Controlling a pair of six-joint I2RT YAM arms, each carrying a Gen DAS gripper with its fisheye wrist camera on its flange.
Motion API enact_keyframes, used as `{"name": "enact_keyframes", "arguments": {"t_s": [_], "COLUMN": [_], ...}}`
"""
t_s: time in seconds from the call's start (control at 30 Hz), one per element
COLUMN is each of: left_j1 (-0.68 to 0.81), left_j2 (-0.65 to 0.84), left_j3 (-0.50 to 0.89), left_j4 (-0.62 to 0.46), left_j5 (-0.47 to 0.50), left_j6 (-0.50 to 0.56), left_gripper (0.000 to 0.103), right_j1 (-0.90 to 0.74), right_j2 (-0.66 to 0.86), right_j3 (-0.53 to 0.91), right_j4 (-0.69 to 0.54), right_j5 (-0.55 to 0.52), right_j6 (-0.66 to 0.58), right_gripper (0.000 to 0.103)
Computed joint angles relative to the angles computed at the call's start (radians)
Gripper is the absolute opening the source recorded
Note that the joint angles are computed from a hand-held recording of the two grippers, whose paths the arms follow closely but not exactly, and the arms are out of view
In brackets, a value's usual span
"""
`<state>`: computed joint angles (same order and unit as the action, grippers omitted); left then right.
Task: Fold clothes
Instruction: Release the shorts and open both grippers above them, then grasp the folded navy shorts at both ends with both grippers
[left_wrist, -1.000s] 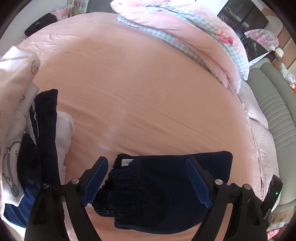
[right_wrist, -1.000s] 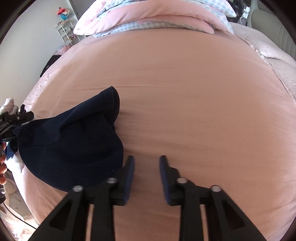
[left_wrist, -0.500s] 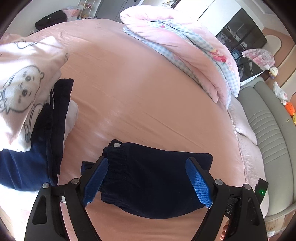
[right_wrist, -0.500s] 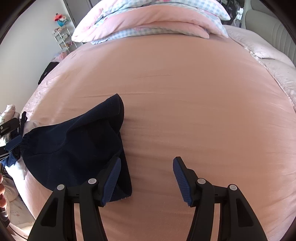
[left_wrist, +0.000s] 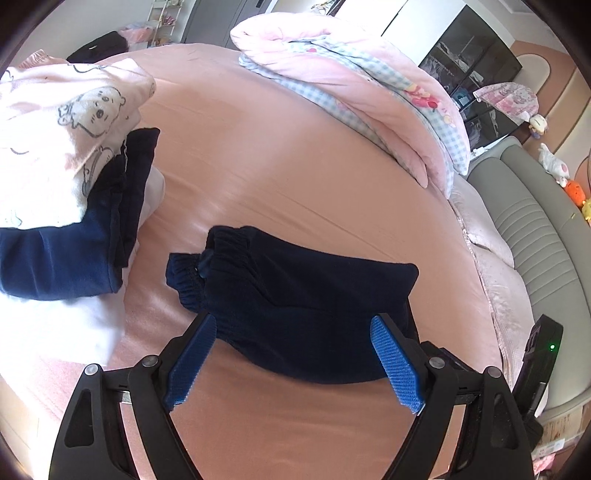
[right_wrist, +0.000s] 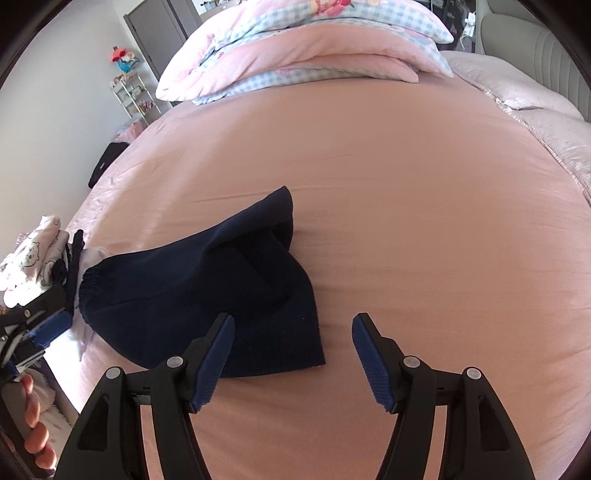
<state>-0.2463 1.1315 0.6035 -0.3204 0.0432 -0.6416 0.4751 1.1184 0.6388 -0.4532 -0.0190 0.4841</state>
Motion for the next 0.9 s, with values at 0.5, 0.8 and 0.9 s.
{"name": "enact_keyframes", "arguments": {"t_s": [0.5, 0.8, 0.9], "left_j1": [-0.121, -0.115, -0.115], "left_j2": [0.089, 0.119, 0.114], "left_j3": [-0.009, -0.020, -0.027], "left_j4": [0.046, 0.068, 0.062], "left_j5": [-0.107, -0.077, -0.065], "left_j6": [-0.083, -0.093, -0.099], "left_gripper": [0.086, 0.086, 0.086], "right_j1": [-0.074, -0.114, -0.088], "right_j2": [-0.104, -0.071, -0.044], "right_j3": [-0.184, -0.351, -0.364], "right_j4": [0.195, 0.512, 0.558], "right_j5": [-0.295, -0.437, -0.396], "right_j6": [0.312, 0.621, 0.680], "right_gripper": [0.066, 0.071, 0.071]}}
